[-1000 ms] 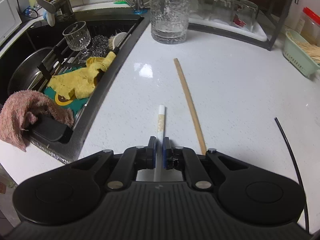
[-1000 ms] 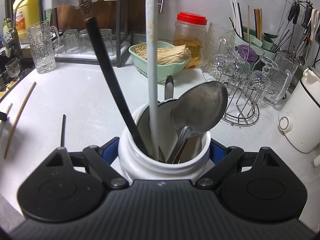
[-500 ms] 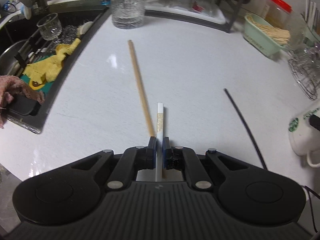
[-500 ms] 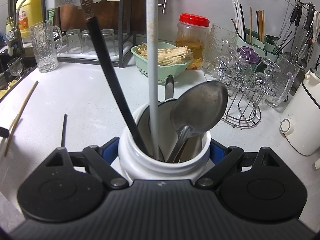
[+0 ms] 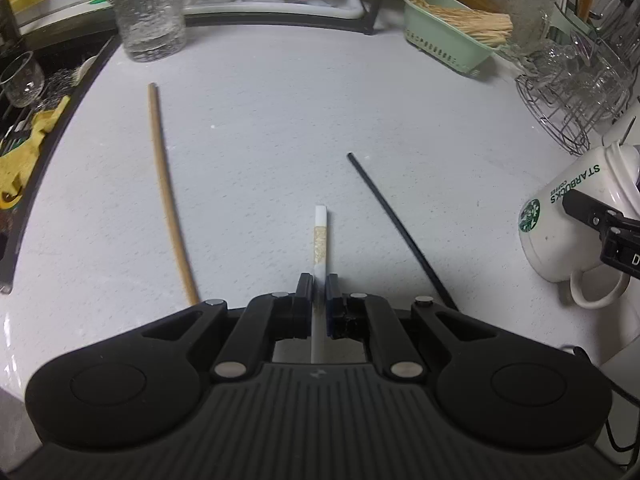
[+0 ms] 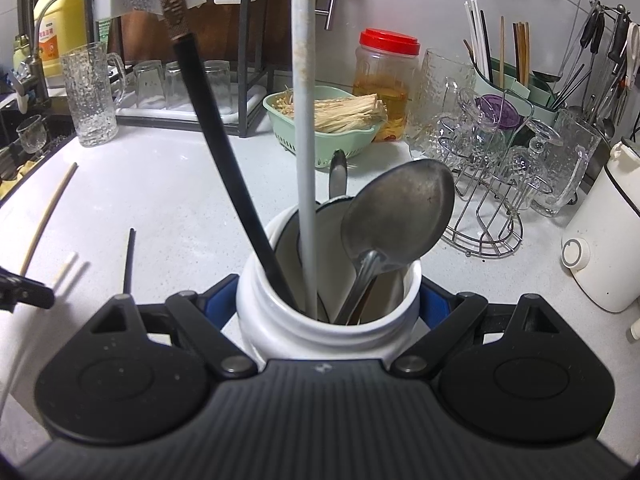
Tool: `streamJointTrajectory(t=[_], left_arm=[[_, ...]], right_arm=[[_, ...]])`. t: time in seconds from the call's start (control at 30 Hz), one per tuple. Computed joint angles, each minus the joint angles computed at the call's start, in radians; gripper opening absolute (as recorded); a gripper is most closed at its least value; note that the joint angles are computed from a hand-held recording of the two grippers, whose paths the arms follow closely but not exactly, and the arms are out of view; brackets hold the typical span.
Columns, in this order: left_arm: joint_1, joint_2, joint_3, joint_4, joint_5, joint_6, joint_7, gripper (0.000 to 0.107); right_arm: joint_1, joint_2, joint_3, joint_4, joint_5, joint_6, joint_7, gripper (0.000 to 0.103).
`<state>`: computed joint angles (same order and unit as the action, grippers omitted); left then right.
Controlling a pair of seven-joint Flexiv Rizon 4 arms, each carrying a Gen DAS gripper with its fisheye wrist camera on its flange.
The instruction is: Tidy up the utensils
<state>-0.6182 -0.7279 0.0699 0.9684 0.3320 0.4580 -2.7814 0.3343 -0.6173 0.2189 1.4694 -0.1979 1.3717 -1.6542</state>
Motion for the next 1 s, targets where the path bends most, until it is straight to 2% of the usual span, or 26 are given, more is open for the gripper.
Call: streamJointTrajectory(t=[0.27,0.37,0.4,0.43,0.53,0.67,0.7,0.77,1.0], left_arm=[[0.029,-0.004,-0.009,0.03,-0.036,0.09,0.013,0.008],[0.028,0.011,-0.008,0.045,-0.045,0.087,0.01,0.009],[0.028,0.019,-0.009,0.053,-0.05,0.084,0.005,0.014],[0.026,0.028,-0.007,0.06,-0.051,0.078,-0.004,0.025],[0.007,0.054,-0.002,0.066,-0.032,0.033,-0.023,0.047],[0.003,0.094,-0.022,0.1,-0.033,0.026,-0.038,0.059],[0.007,0.105,-0.031,0.117,-0.044,0.041,-0.049,0.065],[0.02,0.121,-0.057,0.152,-0.076,0.092,-0.049,0.066],[-0.008,0.125,-0.078,0.13,-0.101,0.067,-0.046,0.066]], right_arm=[[0.0,0.002,0.0,-0.001,0.002,-0.006,-0.007,0.092],[0.003,0.002,-0.004,0.001,0.002,-0.001,-0.002,0.092],[0.003,0.002,-0.005,0.002,0.002,0.002,-0.001,0.092],[0.004,0.002,-0.005,0.003,0.001,0.004,-0.001,0.092],[0.003,0.003,-0.006,0.006,-0.001,0.009,0.0,0.092],[0.003,0.003,-0.006,0.008,-0.003,0.013,0.002,0.092],[0.002,0.003,-0.006,0.01,-0.004,0.015,0.002,0.092],[0.004,0.003,-0.009,0.014,-0.01,0.021,-0.001,0.092],[-0.009,-0.001,0.01,0.008,-0.001,0.02,-0.023,0.093]])
